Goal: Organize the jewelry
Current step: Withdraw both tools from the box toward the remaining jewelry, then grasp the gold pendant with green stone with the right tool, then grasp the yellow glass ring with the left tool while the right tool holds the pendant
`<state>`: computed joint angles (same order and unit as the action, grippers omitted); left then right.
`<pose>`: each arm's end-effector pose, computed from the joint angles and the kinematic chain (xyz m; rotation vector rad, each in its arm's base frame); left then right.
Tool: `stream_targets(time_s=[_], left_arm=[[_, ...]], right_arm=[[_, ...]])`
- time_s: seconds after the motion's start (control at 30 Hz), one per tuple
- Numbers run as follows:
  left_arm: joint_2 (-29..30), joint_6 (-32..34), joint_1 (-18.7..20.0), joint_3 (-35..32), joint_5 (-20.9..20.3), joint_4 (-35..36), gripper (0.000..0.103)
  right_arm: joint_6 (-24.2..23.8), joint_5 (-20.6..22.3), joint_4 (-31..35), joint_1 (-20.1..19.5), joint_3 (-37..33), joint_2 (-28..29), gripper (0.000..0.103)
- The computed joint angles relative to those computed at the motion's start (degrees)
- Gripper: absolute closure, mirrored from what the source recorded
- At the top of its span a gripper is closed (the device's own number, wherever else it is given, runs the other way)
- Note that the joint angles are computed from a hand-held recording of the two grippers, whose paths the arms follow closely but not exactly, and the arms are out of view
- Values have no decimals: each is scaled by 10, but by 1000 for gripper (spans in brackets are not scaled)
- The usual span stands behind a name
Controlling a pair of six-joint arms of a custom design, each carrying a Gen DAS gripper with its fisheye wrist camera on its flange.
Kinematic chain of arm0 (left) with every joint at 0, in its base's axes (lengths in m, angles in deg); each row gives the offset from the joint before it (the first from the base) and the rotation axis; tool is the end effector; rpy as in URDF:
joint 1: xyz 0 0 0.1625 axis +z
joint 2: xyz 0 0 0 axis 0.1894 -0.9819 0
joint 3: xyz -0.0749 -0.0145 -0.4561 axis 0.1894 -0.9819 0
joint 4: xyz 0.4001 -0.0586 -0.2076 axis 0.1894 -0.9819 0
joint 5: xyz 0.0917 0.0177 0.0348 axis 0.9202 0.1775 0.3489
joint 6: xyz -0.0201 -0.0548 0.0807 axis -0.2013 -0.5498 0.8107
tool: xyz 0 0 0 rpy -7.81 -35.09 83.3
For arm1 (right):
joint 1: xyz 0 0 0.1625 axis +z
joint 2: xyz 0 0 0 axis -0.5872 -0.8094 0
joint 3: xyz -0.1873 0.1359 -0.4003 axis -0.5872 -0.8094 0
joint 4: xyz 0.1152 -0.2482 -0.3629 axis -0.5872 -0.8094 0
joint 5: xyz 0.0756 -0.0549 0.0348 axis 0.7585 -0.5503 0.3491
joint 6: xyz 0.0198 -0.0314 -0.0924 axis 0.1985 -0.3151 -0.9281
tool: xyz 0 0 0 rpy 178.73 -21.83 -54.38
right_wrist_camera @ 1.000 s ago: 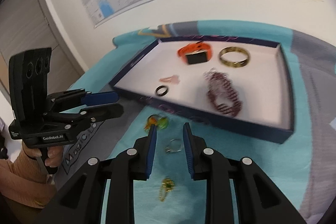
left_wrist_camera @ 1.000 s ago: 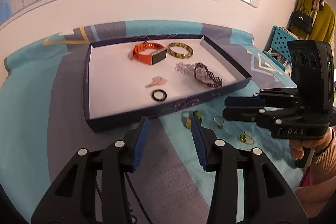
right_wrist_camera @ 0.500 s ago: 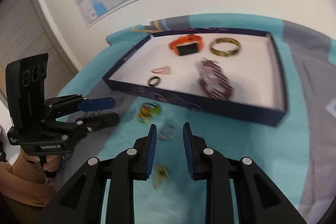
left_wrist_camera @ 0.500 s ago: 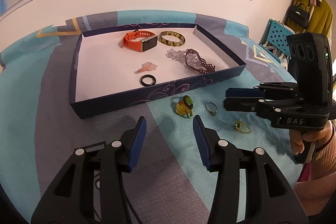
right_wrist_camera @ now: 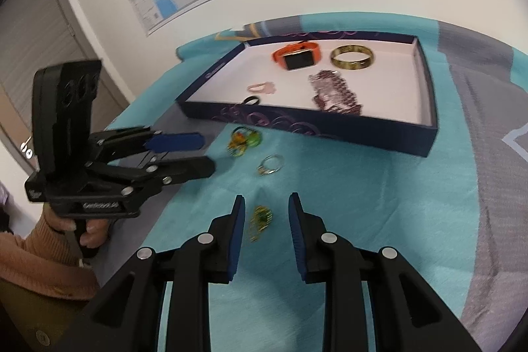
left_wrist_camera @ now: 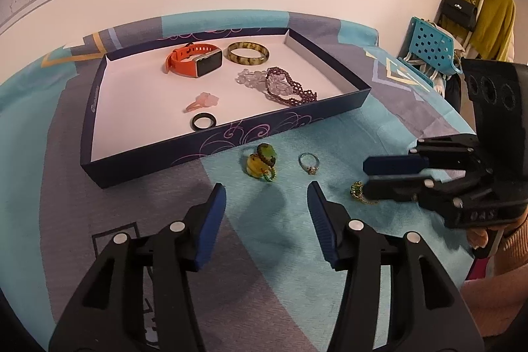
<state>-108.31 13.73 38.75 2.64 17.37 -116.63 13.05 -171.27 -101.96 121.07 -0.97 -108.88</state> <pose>-0.3793 -0.7662 0.0414 0.3933 2.3882 -0.8854 0.0622 -0.8522 0.3315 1.3994 -2.6934 0.2664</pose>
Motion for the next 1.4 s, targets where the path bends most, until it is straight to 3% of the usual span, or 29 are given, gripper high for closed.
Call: stream_targets(time_s=[0.27, 0.5, 0.73, 0.97, 1.27, 1.4], left_arm=[[7, 4, 2, -15, 6, 11, 51], [22, 13, 9, -48, 9, 31, 54], [39, 32, 12, -82, 7, 52, 64], [45, 23, 17, -99, 0, 81, 86], [15, 16, 7, -42, -9, 67, 86], [-1, 20, -1, -8, -8, 64, 71]], right_arm=[[-17, -32, -33, 6, 30, -10, 79], [-10, -40, -33, 7, 26, -6, 101], [-10, -33, -30, 7, 23, -5, 102], [-6, -21, -23, 6, 12, -1, 102], [2, -9, -7, 3, -1, 4, 102], [2, -8, -6, 3, -1, 3, 102]])
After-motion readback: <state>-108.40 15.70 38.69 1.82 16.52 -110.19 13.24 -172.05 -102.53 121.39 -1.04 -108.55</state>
